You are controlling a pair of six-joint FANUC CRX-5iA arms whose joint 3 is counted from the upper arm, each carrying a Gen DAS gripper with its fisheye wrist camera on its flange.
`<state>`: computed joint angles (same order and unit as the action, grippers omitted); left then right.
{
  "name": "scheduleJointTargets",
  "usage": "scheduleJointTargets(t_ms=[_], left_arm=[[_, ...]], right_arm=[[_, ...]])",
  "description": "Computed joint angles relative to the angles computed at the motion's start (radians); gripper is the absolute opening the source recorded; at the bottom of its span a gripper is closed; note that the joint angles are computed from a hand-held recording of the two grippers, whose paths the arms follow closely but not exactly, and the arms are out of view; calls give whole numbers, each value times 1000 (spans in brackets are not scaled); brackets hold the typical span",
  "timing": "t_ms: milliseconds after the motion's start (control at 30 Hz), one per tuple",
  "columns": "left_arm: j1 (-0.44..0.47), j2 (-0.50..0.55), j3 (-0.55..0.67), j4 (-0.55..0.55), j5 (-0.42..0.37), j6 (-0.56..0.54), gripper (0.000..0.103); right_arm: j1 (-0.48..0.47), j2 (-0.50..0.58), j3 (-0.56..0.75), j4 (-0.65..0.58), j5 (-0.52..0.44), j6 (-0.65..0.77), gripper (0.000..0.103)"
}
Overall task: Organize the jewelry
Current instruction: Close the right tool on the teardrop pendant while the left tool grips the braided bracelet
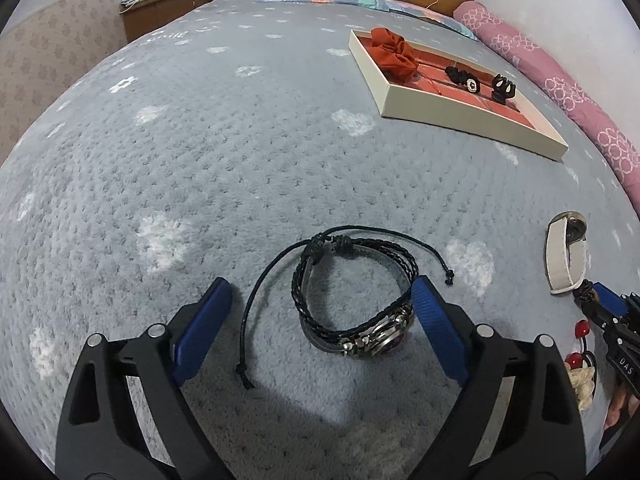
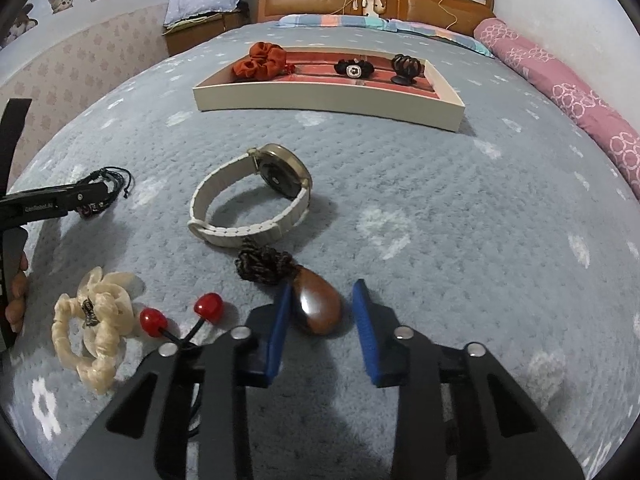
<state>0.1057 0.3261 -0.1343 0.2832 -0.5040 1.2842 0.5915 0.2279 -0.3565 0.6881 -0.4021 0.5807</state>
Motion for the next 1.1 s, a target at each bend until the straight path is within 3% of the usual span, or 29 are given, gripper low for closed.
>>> scheduleJointTargets(t_ms=[200,333,433,633,833,1100], left_arm=[[-3,-8,-13,10,19,-12,77],[4,-25,-40,30,35,-19,59],[9,-26,-25,-23,19,42,47],[-6,-18,24,-162,-13,140,33],[20,-28,-6,-101,7,114,9],[16,-47,-17,-130,28,151,6]], right_arm=[[-6,-4,2,-38,16,25,27],[-11,-9,0,-57,29,34,27],[-13,-12,-4,-61,37,35,27],[-14,-12,-3,-66,38,39,27],[-16,-21,-22,-19,49,-3,26],[-24,-41,-55,51,75,-73,26]])
